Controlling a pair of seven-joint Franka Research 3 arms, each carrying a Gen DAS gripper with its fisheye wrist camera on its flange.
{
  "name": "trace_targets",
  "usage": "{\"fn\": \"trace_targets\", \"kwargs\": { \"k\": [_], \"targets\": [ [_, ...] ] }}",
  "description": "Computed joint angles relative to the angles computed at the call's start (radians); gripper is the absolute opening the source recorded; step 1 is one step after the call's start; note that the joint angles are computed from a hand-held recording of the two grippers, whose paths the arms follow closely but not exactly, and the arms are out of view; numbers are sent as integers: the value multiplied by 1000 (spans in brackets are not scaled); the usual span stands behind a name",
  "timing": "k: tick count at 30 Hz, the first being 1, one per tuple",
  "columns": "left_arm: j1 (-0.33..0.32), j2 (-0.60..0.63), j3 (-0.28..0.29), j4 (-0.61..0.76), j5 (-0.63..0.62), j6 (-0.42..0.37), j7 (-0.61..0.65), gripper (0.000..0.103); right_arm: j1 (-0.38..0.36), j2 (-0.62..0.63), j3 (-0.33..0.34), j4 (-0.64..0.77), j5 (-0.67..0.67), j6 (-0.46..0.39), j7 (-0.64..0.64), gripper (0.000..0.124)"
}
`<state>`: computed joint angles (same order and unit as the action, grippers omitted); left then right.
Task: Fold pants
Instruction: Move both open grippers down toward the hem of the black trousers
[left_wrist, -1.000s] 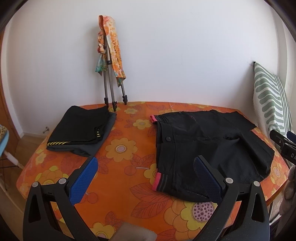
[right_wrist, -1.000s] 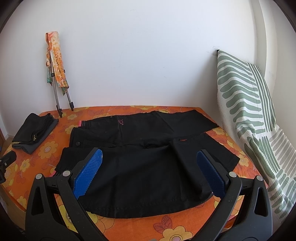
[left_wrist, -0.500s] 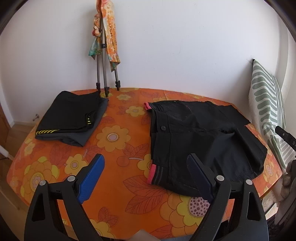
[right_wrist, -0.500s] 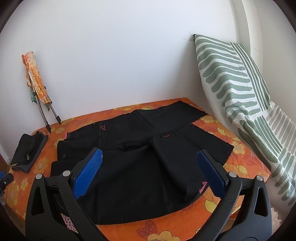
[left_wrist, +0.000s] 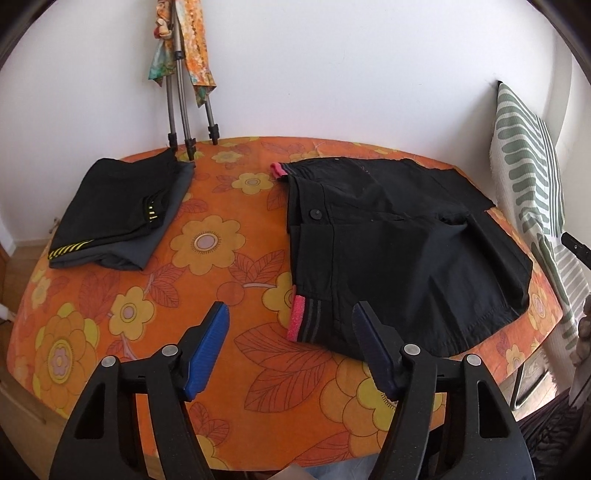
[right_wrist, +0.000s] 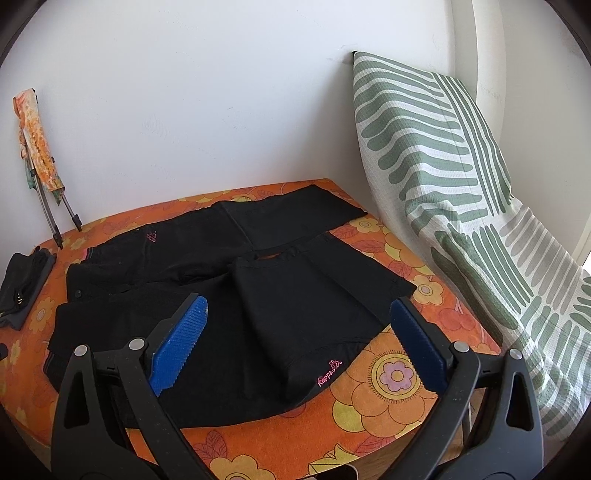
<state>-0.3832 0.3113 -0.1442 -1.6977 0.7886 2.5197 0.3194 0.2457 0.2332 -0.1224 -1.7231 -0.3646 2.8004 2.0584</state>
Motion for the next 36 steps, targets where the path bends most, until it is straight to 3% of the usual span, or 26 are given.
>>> {"fn": "trace_targets", "kwargs": {
  "k": [5,8,13,17,22,32,36],
  "targets": [
    [-1,10,0,11,-5,3,17,69,-55,14,54,33,176,-53,-146,96],
    [-9,14,3,21,22,-2,41,67,-63,17,44,69,204,-74,-186,96],
    [-29,42,2,67,77,-49,164,52,-100,23,35,169,256,-133,-265,96],
    [-24,62,-6,103,37,-70,290,39,-121,45,18,254,258,-206,-292,96],
    [-3,44,4,169,-25,-96,355,39,-153,40,25,266,296,-269,-333,86],
    [20,16,14,484,-88,-234,449,39,-191,-22,60,193,447,-248,-432,86],
    [22,-22,7,455,-100,-226,470,39,-188,-34,62,174,464,-268,-456,86]
  ]
}}
